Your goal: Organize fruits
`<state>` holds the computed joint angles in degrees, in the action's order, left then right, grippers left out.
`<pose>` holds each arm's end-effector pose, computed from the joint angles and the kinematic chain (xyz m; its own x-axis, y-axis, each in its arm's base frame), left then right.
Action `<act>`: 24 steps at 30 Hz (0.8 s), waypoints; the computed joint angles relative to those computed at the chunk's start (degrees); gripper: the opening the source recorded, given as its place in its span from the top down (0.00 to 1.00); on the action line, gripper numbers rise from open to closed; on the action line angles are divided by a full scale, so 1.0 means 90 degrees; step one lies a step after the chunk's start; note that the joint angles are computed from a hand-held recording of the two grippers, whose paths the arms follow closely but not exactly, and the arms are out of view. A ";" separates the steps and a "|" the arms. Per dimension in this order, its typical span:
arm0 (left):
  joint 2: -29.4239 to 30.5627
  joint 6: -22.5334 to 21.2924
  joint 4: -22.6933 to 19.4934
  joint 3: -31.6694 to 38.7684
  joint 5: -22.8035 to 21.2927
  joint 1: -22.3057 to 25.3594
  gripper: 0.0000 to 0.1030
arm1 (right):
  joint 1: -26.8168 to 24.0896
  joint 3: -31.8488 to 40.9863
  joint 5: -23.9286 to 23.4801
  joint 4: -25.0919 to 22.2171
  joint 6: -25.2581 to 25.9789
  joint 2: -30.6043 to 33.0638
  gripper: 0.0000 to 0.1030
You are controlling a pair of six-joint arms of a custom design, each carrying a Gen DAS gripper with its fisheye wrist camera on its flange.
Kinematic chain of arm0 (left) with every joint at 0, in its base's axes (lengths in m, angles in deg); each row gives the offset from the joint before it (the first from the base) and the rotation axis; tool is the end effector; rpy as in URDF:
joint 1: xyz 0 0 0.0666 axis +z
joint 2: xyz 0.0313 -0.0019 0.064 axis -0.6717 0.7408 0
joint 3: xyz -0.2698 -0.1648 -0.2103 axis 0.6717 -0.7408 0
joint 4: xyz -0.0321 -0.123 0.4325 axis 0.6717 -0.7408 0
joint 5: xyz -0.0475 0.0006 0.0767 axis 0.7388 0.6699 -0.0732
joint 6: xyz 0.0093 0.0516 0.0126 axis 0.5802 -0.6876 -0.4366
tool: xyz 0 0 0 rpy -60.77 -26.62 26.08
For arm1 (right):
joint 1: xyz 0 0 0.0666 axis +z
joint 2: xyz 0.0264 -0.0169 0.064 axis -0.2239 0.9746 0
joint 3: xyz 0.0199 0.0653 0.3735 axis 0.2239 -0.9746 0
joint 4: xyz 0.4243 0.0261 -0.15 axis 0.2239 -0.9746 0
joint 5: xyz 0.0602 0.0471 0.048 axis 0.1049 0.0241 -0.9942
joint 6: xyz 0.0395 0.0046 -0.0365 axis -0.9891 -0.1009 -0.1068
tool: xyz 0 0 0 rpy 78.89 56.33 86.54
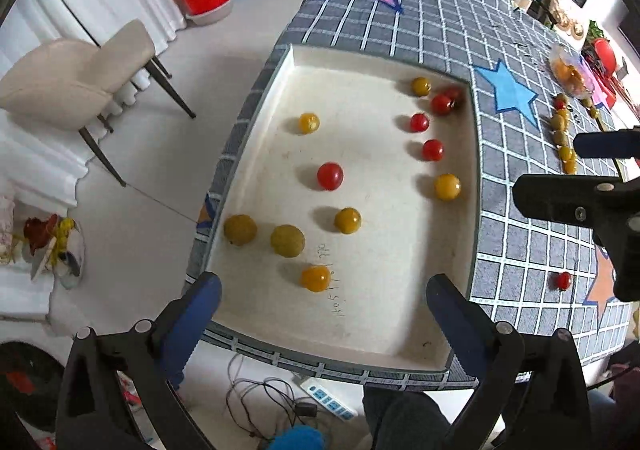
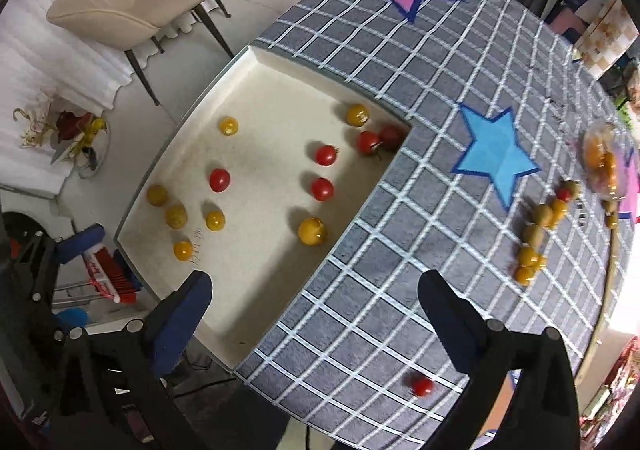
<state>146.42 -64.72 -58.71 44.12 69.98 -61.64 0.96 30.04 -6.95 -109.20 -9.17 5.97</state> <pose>0.5995 -0.2161 0.3836 -0.6092 0.7453 -0.2710 0.7661 0.6414 0.0419 0.5432 0.1340 0.4250 -0.8718 0.4679 -0.1448 0.4529 0.8827 0.1256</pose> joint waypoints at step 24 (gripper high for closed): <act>-0.0236 -0.0864 -0.0482 0.0266 -0.0386 -0.0166 0.00 | 0.0307 0.0518 0.0629 -0.0713 -0.0057 -0.0044 0.00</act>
<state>144.29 -72.49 -63.05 46.51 66.51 -63.14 3.73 34.70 -1.28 -115.62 -9.68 5.58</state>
